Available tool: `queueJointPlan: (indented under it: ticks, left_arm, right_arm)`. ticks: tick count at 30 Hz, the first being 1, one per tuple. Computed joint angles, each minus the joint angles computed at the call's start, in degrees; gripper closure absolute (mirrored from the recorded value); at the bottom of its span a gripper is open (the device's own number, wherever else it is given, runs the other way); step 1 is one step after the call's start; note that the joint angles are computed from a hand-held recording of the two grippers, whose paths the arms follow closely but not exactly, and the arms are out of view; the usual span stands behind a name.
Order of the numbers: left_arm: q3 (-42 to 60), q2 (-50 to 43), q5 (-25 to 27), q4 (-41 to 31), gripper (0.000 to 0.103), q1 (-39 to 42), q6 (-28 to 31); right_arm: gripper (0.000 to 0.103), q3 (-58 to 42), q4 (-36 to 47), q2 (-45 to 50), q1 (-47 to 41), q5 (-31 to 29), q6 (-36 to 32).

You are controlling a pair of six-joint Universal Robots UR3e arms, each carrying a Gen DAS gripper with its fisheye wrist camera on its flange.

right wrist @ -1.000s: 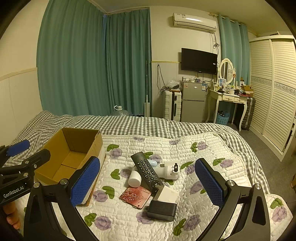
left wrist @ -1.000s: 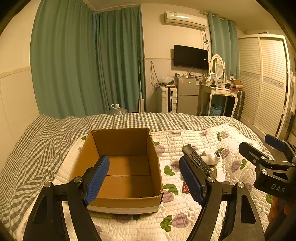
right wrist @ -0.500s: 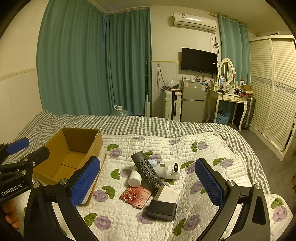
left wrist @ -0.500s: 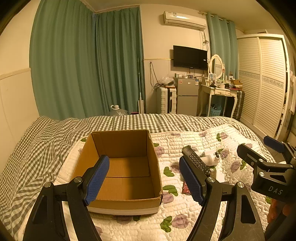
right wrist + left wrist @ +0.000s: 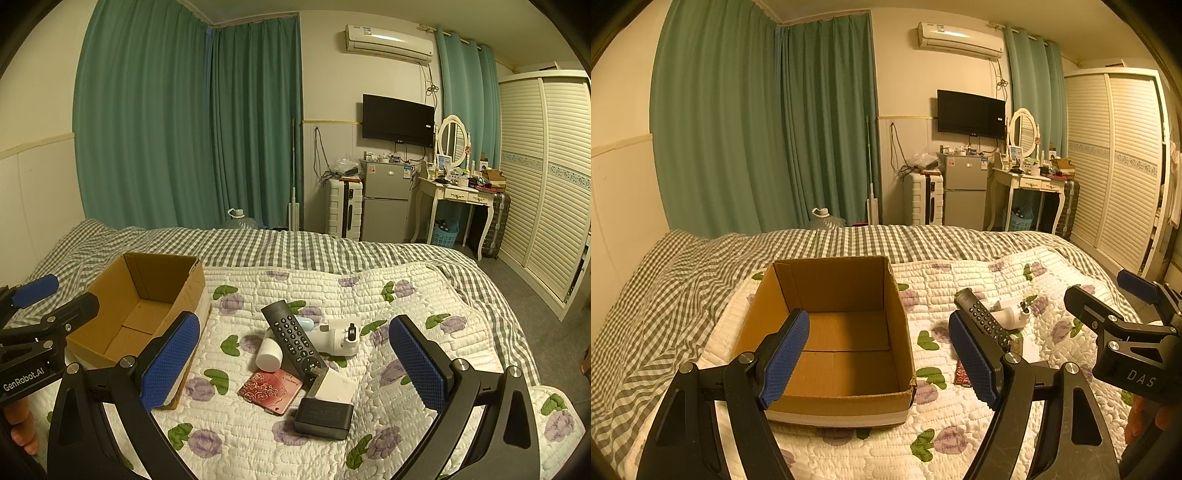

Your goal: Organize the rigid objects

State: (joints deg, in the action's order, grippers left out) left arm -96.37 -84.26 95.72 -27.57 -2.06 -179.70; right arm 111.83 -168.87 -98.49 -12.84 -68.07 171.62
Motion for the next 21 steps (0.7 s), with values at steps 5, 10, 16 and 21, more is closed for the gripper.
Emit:
queueJointPlan:
  ticks: [5,10,16,21]
  left_arm:
    - [-0.1,0.0,0.1,0.1,0.022,-0.1,0.0]
    - [-0.1,0.0,0.0,0.1,0.022,0.0,0.0]
    - [0.0,0.0,0.1,-0.1,0.022,0.0,0.0]
    - [0.3,0.0,0.9,-0.3,0.022,-0.9,0.4]
  right_arm:
    - [0.0,0.0,0.1,0.0,0.0,0.0,0.0]
    - [0.0,-0.1,0.1,0.1,0.1,-0.1,0.0]
    - [0.0,0.2,0.2,-0.3,0.0,0.0,-0.2]
    - [0.0,0.4,0.2,-0.5,0.0,-0.2,-0.1]
